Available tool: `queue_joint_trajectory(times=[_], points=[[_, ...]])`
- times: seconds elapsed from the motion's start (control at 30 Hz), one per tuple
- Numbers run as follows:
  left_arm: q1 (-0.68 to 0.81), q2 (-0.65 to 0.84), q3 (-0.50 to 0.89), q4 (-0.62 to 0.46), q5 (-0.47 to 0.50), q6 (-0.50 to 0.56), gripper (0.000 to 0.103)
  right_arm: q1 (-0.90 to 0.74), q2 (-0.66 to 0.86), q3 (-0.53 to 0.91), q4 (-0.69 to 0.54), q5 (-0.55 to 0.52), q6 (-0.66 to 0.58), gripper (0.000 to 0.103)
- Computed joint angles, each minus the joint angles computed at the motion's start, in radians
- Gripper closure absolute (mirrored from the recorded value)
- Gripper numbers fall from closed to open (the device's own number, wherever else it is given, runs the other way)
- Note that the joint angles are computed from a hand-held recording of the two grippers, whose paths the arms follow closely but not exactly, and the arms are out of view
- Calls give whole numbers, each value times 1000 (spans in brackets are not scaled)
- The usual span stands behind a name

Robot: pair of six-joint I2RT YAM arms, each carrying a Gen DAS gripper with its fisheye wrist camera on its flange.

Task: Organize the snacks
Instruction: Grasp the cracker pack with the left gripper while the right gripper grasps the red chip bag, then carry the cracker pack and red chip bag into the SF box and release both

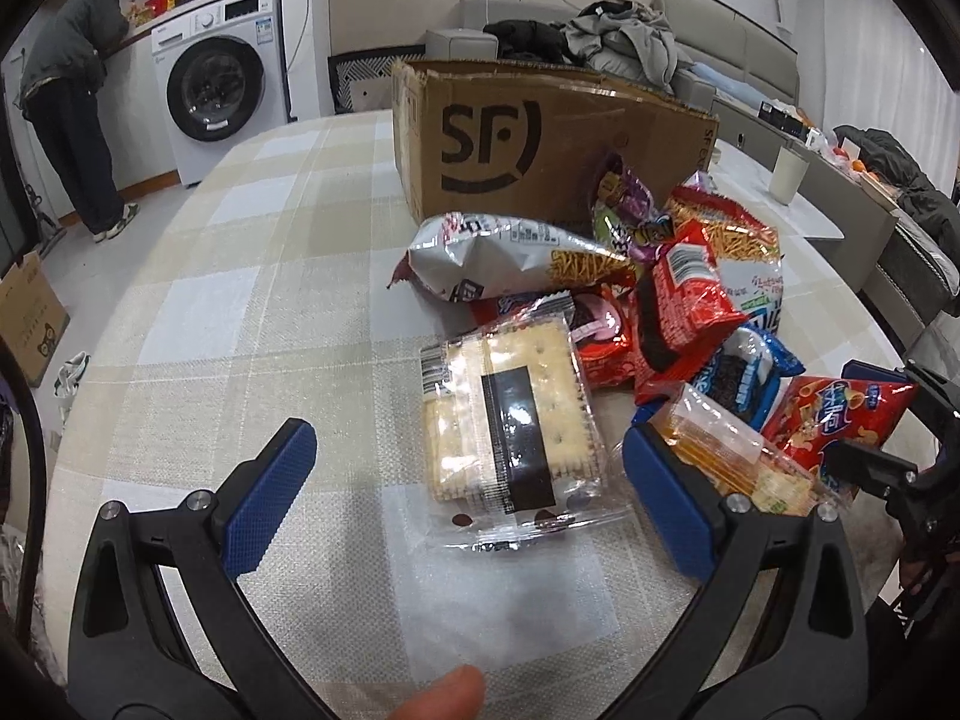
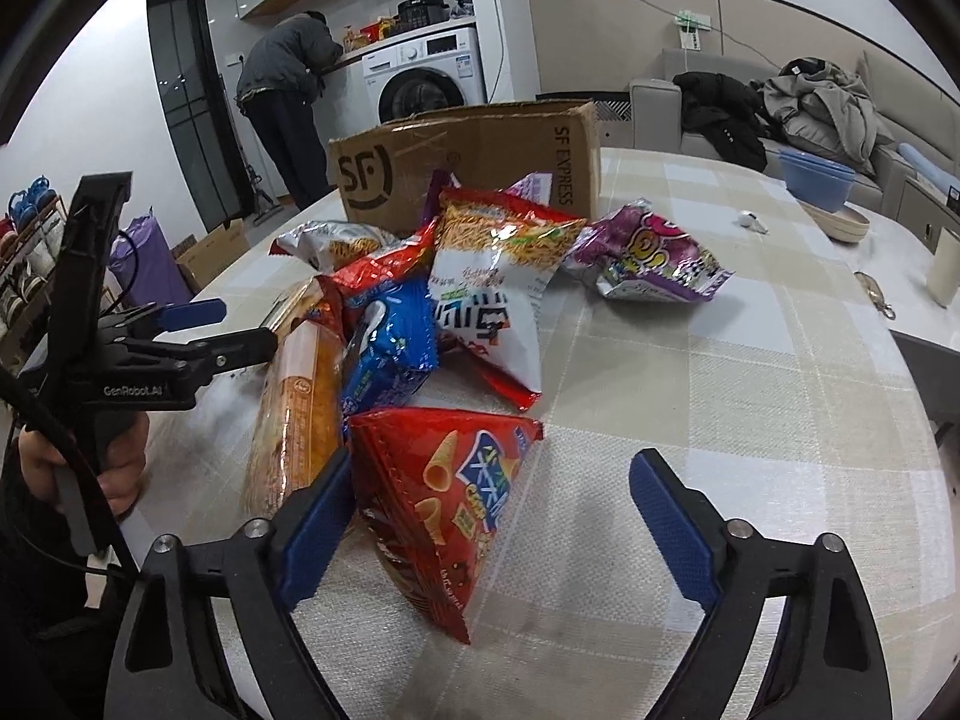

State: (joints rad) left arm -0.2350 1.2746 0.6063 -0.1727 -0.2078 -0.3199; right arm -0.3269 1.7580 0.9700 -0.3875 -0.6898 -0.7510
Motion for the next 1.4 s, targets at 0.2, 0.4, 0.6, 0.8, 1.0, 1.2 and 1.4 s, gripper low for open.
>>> queue_joint_trajectory(times=[0.2, 0.4, 0.6, 0.8, 1.0, 1.2, 1.4], points=[[85, 117, 44, 55, 104, 14, 8, 17, 45, 50, -70, -8, -9, 24], [119, 207, 80, 93, 169, 54, 27, 30, 65, 65, -116, -11, -33, 32], [128, 253, 88, 132, 178, 81, 36, 42, 52, 48, -102, -19, -32, 49], [138, 287, 105, 148, 186, 97, 42, 51, 25, 4, -38, -19, -23, 56], [121, 247, 70, 148, 183, 86, 48, 41, 7, -26, 3, -22, -19, 57], [90, 182, 18, 161, 156, 66, 48, 17, -9, -37, 20, -44, -13, 57], [56, 75, -32, 142, 120, 26, 48, 0, -19, -27, 48, -81, 17, 57]])
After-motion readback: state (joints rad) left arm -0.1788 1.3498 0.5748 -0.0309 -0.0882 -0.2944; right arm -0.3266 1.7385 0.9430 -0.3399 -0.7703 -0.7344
